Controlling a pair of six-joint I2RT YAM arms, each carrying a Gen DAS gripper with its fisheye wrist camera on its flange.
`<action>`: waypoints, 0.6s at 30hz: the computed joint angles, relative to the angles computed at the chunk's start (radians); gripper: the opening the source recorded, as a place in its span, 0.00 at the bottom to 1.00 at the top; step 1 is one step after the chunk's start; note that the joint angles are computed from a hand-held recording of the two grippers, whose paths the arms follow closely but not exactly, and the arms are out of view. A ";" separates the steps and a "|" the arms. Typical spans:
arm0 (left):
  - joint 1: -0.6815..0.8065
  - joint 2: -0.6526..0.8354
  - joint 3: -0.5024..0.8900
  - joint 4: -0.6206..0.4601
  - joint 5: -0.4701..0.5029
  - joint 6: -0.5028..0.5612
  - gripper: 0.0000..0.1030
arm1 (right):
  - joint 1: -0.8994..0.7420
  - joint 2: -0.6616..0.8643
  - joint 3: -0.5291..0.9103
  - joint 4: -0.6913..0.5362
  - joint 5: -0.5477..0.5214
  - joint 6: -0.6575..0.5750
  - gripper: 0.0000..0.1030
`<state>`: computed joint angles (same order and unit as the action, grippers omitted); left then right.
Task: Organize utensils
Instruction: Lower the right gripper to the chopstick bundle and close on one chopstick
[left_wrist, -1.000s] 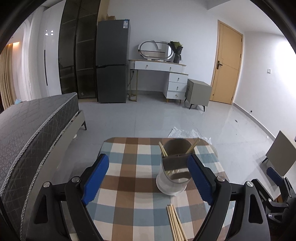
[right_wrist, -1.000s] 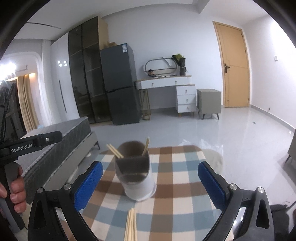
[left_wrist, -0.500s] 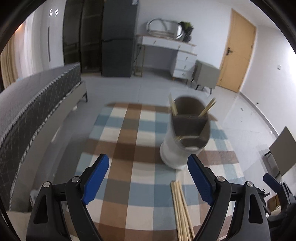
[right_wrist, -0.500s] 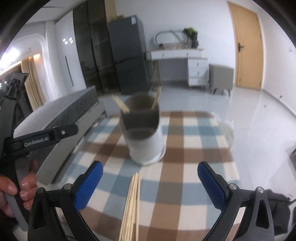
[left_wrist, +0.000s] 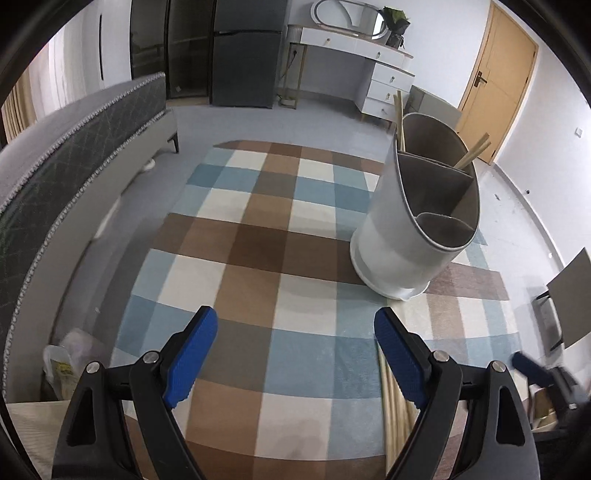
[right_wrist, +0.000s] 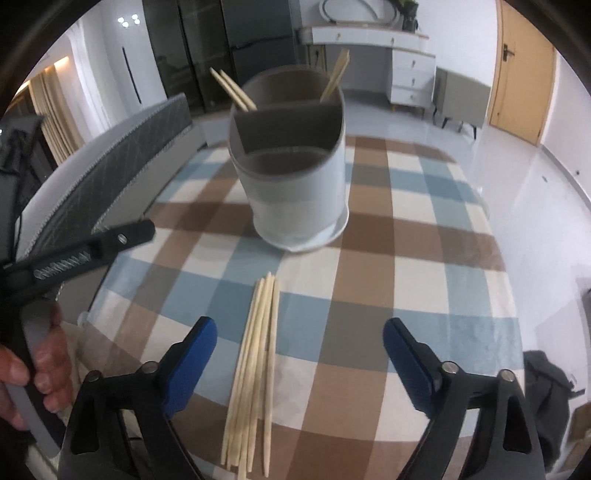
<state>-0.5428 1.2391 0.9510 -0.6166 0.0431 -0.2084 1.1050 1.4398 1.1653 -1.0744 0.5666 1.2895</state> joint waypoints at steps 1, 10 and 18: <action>0.007 0.015 0.013 -0.011 0.018 0.002 0.81 | -0.024 0.000 -0.014 0.029 -0.030 -0.023 0.82; 0.090 0.132 0.086 -0.074 0.127 0.011 0.81 | -0.172 0.095 -0.026 0.147 -0.172 -0.198 0.58; 0.168 0.234 0.132 -0.114 0.151 -0.025 0.81 | -0.245 0.205 0.031 0.142 -0.244 -0.306 0.45</action>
<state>-0.3745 1.4732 1.0834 -0.7301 0.1940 -0.2329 0.8603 1.6452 1.1965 -0.9326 0.3226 0.9832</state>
